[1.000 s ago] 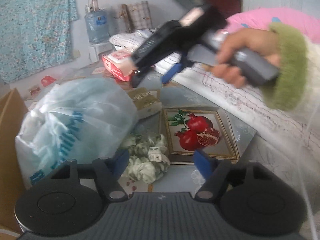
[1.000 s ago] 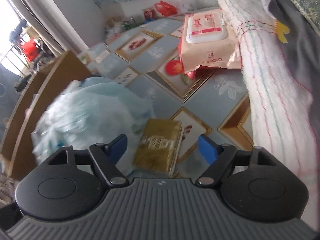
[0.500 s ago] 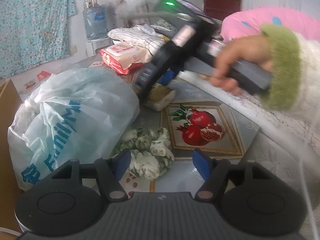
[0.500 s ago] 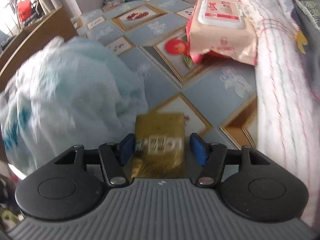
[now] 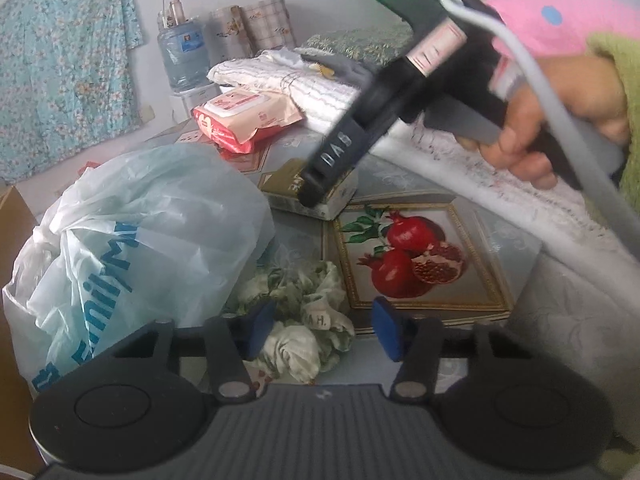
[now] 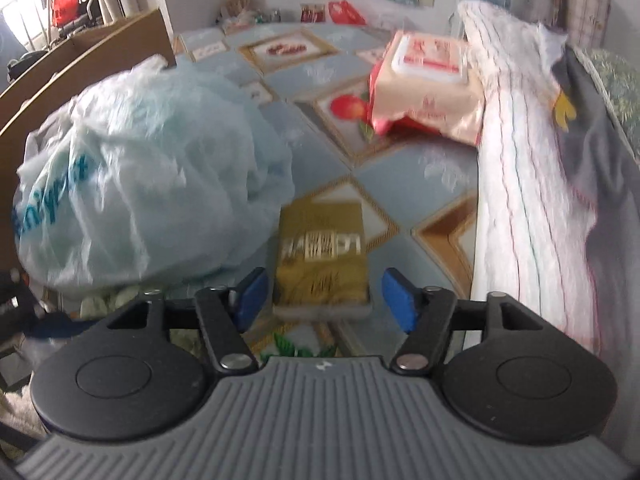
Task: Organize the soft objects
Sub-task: 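Move the right gripper to the gold snack packet and grasp it, then carry the gold snack packet into the box and release it with the right gripper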
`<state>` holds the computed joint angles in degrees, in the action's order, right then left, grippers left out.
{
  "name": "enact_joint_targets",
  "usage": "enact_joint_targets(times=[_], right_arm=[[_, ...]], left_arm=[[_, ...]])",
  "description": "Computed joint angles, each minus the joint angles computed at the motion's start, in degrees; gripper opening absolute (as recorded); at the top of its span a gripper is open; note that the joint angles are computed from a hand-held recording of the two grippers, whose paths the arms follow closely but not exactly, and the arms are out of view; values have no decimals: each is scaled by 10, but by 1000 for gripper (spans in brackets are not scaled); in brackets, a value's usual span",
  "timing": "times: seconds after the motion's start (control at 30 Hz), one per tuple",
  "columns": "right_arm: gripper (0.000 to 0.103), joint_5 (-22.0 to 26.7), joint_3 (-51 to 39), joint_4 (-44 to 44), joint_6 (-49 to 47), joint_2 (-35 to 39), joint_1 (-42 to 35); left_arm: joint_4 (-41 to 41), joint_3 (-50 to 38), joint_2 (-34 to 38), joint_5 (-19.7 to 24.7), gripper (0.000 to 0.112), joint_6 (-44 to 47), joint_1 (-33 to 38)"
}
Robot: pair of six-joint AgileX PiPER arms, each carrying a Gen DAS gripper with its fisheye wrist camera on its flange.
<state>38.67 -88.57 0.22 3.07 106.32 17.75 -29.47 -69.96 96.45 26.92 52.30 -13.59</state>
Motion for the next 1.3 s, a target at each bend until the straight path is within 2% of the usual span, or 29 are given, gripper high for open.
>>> enact_joint_targets(times=[0.03, 0.1, 0.13, 0.2, 0.23, 0.27, 0.47, 0.67, 0.83, 1.07, 1.3], right_arm=[[66, -1, -9, 6, -9, 8, -2], [66, 6, -34, 17, -19, 33, -5], [66, 8, -42, 21, -22, 43, -6], [61, 9, -49, 28, -27, 58, -9], [52, 0, -42, 15, -16, 55, -6], [52, -7, -33, 7, -8, 49, -4], [51, -49, 64, 43, 3, -18, -15], [51, -98, 169, 199, -55, -100, -52], [51, -121, 225, 312, -116, -159, -67], [51, -110, 243, 445, -214, -209, -78], [51, -95, 191, 497, -259, -214, -42]], left_arm=[[14, -4, 4, -2, 46, -16, -3], [43, -16, 15, 1, 31, -51, -5], [43, -22, 19, 7, 28, -56, -3], [29, -28, 22, 15, 22, -49, 4], [22, -30, 22, 20, 19, -45, 7], [15, -30, 20, 24, 18, -38, 12], [-28, -9, 0, 31, 15, 4, 25], [-102, 8, -28, 36, 13, 74, 45], [-139, -6, -42, 60, 13, 87, 68], [-199, -45, -63, 123, 13, 68, 129], [-268, -68, -105, 163, 13, 79, 219]])
